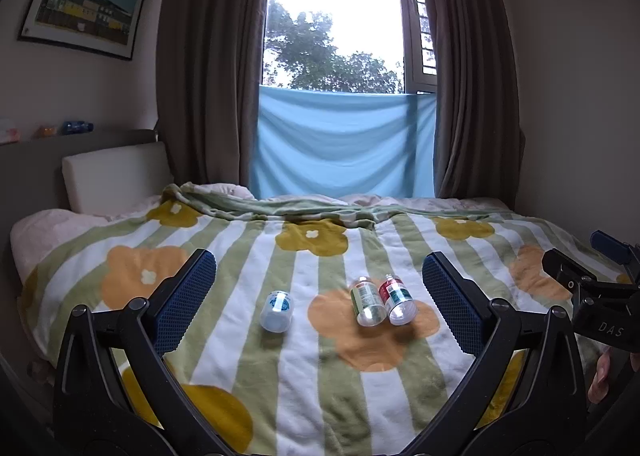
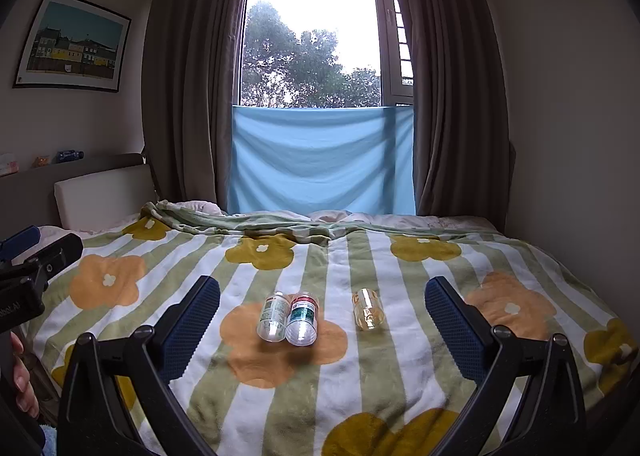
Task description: Flip cup upside down
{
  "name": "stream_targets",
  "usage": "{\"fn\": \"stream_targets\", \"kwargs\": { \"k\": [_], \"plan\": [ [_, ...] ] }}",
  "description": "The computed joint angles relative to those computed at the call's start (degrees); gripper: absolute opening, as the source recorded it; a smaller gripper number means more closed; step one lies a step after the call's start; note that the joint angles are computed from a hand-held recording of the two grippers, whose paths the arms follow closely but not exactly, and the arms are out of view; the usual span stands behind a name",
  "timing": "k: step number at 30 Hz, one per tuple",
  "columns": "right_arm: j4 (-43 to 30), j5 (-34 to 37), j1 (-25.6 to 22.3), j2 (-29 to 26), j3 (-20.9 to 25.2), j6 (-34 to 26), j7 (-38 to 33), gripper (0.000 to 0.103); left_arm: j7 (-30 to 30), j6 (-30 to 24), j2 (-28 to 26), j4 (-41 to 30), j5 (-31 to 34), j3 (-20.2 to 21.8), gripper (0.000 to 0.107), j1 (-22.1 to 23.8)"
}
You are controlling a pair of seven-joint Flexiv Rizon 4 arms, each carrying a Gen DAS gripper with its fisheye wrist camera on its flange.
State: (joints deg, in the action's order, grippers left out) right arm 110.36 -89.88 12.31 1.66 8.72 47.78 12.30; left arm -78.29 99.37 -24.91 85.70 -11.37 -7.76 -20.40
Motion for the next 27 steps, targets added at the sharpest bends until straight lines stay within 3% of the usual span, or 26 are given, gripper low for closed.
{"fn": "stream_targets", "kwargs": {
  "k": [15, 18, 27],
  "plan": [
    [0.27, 0.06, -0.38, 0.35, -0.07, 0.51, 0.01, 0.103, 0.67, -0.63, 0.32, 0.51, -0.16, -2.63, 0.103, 1.8],
    [0.32, -0.06, -0.46, 0.35, -0.05, 0.55, 0.17, 0.103, 0.93, -0.31, 0.42, 0.98, -0.4, -4.81, 0.103, 3.42],
    [0.33, -0.01, -0.45, 0.33, 0.0, 0.51, 0.17, 0.103, 1.24, -1.72, 0.29, 0.33, -0.59, -3.52, 0.103, 2.5]
  ]
}}
